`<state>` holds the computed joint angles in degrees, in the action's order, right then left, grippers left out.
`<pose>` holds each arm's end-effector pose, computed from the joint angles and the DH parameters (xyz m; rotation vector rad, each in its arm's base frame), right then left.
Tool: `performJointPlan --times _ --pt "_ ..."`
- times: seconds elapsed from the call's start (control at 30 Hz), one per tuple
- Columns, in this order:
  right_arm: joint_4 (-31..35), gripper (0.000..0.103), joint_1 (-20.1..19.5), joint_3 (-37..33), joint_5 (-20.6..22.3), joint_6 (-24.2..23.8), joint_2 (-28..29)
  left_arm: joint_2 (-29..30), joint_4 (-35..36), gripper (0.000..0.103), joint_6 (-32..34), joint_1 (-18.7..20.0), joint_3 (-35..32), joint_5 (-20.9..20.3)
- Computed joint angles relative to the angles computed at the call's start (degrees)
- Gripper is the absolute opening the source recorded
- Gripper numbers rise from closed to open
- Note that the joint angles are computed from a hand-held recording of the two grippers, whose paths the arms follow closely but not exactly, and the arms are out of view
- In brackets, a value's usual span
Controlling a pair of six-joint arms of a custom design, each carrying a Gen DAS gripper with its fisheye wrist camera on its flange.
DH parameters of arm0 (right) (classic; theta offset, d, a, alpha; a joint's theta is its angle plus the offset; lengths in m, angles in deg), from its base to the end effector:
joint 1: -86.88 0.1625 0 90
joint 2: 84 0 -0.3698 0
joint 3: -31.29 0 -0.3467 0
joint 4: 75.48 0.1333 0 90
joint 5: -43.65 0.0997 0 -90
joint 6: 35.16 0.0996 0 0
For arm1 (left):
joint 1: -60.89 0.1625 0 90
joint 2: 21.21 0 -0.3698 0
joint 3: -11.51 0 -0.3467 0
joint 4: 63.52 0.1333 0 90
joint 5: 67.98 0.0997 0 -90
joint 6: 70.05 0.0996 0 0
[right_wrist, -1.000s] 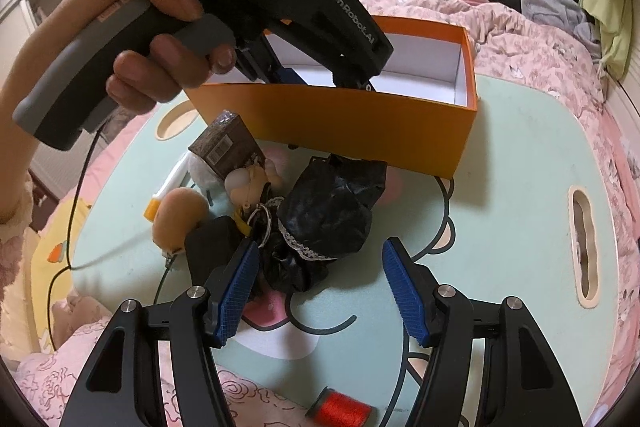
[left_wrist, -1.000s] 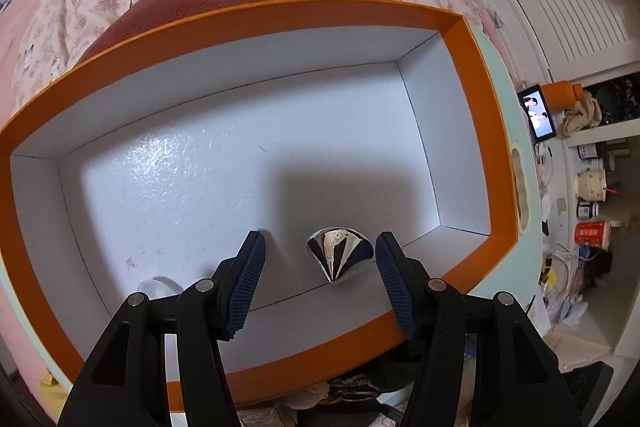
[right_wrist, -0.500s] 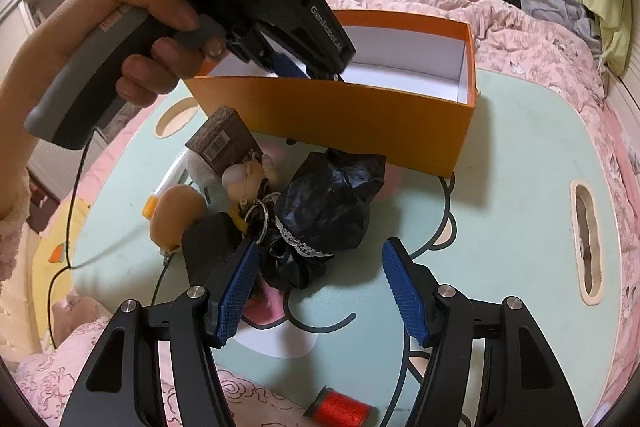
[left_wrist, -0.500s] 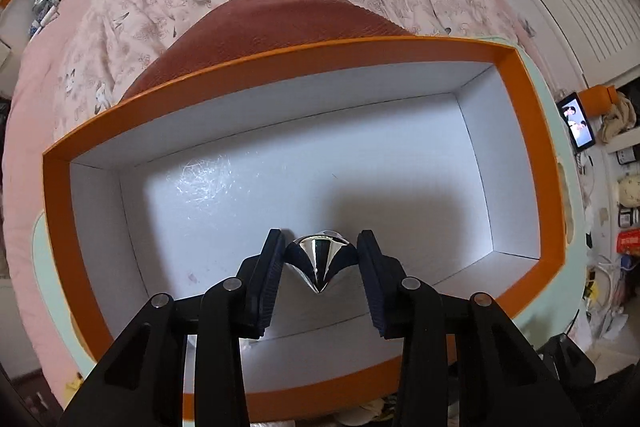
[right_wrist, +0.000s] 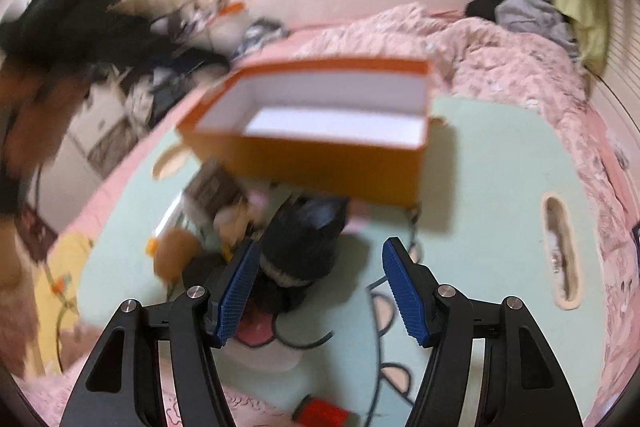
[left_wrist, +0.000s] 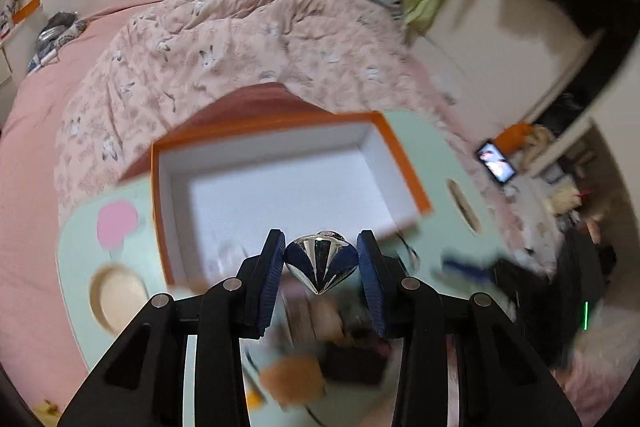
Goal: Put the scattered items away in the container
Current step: 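Grasp the silver cone in the box with left tool and lift it out, then set the silver cone on table with left tool while right tool repositions the red spool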
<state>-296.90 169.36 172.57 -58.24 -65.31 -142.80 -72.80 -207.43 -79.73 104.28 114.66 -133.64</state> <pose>0.0626 -0.3874 0.1463 0.3745 -2.4755 0.9931 -0.2789 -0.5036 0.0941 0.8648 2.6286 -0.3315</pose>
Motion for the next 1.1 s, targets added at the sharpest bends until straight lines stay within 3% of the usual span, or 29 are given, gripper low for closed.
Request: performJointPlan --times 0.13,0.33,0.47,0.57,0.63,0.77,0.83,0.97,1.03,1.1 --pt "0.98 0.067 -1.58 0.06 0.79 3.06 -3.26 -3.72 -2.68 0.039 -1.07 0.06 9.51 -4.89" --pt "2.79 0.067 -0.58 -0.65 -0.75 2.96 -4.42 -5.14 -6.06 0.039 -3.05 0.07 18.29 -6.87" --pt "10.94 0.067 -0.24 -0.09 -2.35 0.42 -6.89 -5.04 -7.27 0.039 -5.25 -1.38 21.42 -3.10" --pt "17.12 0.065 0.56 1.74 -5.18 -4.01 -9.62 -3.51 -9.60 0.039 -6.29 -2.53 22.20 1.70" --pt "18.03 0.059 1.43 4.06 -7.79 -6.60 -11.20 -2.39 -11.87 0.039 -5.97 -2.80 22.60 2.63" --pt "18.93 0.051 1.25 6.88 -9.02 -6.93 -11.55 -0.60 -16.87 0.039 -5.01 -2.56 23.45 3.23" --pt "19.64 0.036 1.46 6.93 -9.98 -7.20 -9.41 -0.02 -18.70 0.039 -4.80 -2.56 23.65 3.74" --pt "16.35 0.028 1.94 5.91 -12.24 -6.98 -2.92 1.25 -22.75 0.039 -4.48 -2.43 24.19 5.07" --pt "14.57 0.011 1.46 5.49 -11.03 -7.19 -1.48 1.39 -25.50 0.039 -4.85 -2.90 25.35 6.55" --pt "13.85 0.009 1.57 4.23 -10.50 -7.06 -0.23 2.90 -30.15 0.039 -4.06 -3.64 26.49 9.52"
